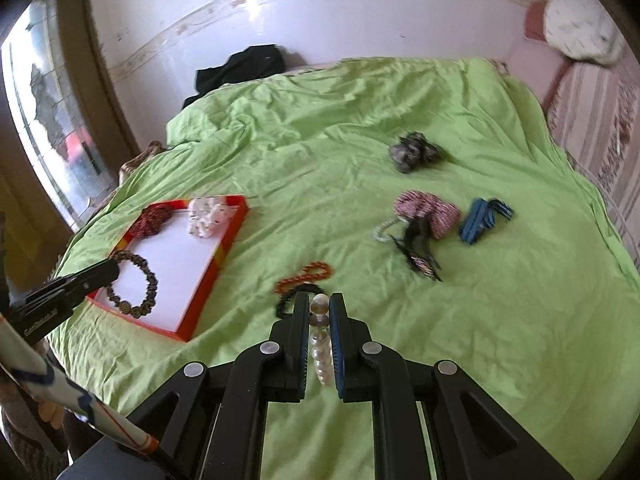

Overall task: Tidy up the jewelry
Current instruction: 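Carry the pearl bracelet and leopard scrunchie into the tray and open both tools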

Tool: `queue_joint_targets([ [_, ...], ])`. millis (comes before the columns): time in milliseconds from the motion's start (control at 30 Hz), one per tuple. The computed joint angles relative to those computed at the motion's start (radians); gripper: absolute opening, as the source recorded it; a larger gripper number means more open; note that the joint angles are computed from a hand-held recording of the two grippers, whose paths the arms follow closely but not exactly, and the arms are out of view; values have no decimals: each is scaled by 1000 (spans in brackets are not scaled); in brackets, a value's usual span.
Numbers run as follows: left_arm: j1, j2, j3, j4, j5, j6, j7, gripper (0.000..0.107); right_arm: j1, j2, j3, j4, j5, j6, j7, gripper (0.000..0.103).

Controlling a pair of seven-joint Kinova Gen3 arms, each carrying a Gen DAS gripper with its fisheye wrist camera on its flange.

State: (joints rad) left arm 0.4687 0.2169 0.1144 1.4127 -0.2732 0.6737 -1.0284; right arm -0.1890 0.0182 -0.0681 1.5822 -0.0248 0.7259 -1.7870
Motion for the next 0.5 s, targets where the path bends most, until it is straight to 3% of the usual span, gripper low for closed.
queue_joint_targets([
  [500, -156, 5, -48, 27, 34, -21, -61, 7, -221, 214, -44, -311, 189, 150, -85, 11],
])
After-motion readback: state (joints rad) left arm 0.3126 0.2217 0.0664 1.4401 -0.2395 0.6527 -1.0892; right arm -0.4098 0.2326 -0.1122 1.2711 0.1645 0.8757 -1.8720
